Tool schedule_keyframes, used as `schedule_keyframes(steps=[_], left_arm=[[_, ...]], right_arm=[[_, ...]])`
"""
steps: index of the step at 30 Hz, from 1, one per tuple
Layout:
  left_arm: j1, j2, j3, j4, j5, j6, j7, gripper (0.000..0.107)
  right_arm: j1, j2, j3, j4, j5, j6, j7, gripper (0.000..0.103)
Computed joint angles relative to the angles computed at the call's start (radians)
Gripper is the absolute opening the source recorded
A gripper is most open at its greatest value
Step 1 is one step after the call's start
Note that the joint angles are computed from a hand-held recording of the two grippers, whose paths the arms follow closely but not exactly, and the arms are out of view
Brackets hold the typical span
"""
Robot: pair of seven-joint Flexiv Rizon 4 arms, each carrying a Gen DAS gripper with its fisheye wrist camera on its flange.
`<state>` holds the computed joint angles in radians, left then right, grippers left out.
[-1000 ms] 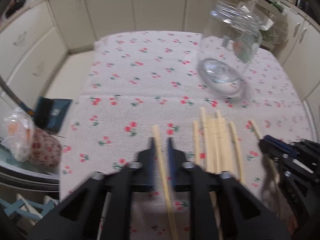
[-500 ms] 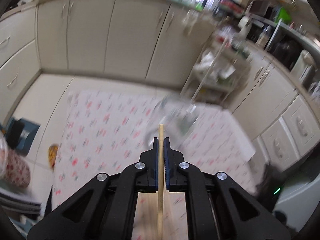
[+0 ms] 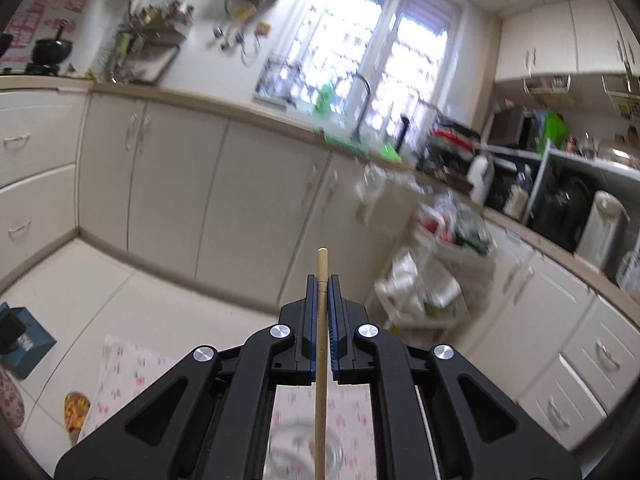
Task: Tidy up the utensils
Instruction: 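Lift the chopstick with the right tool and carry it over the jar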
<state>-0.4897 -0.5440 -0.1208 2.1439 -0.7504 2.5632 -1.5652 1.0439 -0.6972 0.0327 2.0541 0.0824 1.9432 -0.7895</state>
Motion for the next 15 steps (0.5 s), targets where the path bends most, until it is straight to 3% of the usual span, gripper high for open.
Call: schedule_keyframes(steps=[5, 15], left_arm=[[0.0, -0.094, 0.01, -0.11, -0.048, 0.104, 0.029, 0.005], [0.017, -0.225, -0.02, -0.219, -0.063, 0.134, 0.112, 0.005]], right_arm=[[-0.011, -0.012, 0.011, -0.008, -0.003, -0.002, 0.007, 0.006], [-0.027, -0.016, 0.022, -0.01, -0.004, 0.012, 0.019, 0.006]])
